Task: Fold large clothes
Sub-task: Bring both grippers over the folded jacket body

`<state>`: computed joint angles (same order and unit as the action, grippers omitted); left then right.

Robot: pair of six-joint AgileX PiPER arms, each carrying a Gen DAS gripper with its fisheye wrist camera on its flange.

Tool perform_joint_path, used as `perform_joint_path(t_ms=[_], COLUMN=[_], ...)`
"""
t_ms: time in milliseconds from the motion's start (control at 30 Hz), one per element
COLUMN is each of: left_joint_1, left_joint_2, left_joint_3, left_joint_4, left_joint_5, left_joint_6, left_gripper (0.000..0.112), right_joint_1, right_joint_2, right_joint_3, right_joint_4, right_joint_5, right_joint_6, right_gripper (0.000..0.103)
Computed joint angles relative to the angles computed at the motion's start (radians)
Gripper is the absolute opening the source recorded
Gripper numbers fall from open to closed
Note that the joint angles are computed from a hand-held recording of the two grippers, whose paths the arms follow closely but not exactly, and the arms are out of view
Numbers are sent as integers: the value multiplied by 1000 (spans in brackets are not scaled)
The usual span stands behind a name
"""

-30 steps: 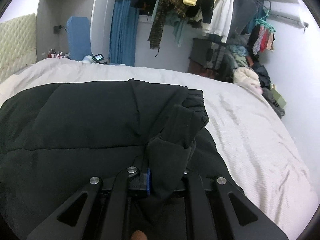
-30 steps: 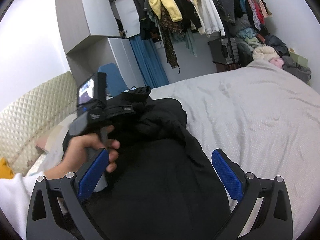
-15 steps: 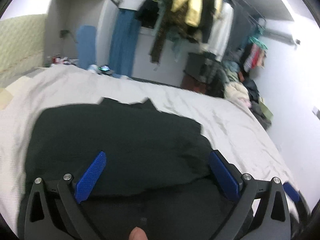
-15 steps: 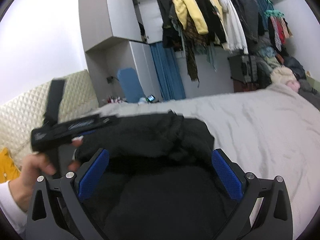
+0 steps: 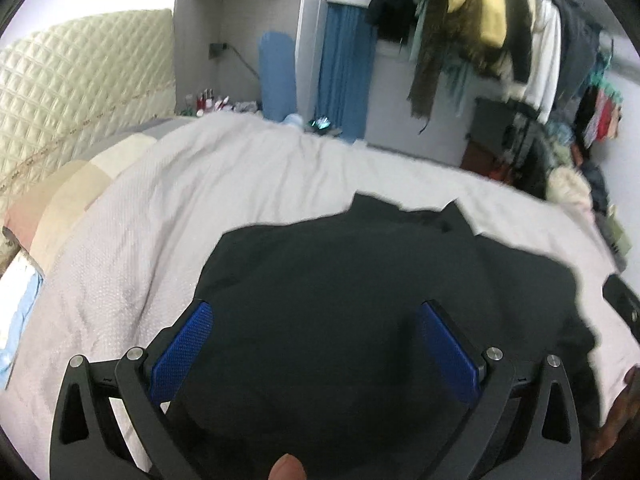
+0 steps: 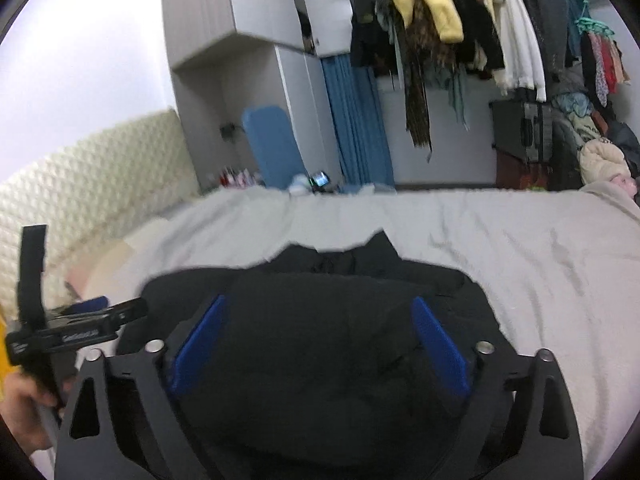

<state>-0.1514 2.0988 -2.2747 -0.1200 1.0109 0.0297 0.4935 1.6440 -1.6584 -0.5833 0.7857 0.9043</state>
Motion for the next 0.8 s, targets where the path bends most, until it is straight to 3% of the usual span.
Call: perform_joint_path(t_ms=[133,267,433,600,800], left_joint_1=[-21,-66,-74,-75,-79], left_joint_2=[83,139,193,258,231], left_joint_3=[-23,-35,-58,-146,-165], left_joint_4=[-2,85,97,101,112], left_joint_5=[-41,-91,-139,-104,-25], left_joint_6=[-5,-46,-53,-47,-60], left_gripper=[103,103,103,103,103], right_joint_1=[-65,-77,-103,-111,-121], right_joint_2=[60,96,135,194,186], right_joint_3=[52,110,134,109,96], right_joint_4=[62,-15,-52,-90,14], right_joint_5=[-85,-159,-223,-232,-197], right_joint_6=[-11,13,52,79,-15], right_gripper=[86,86,87,88,88])
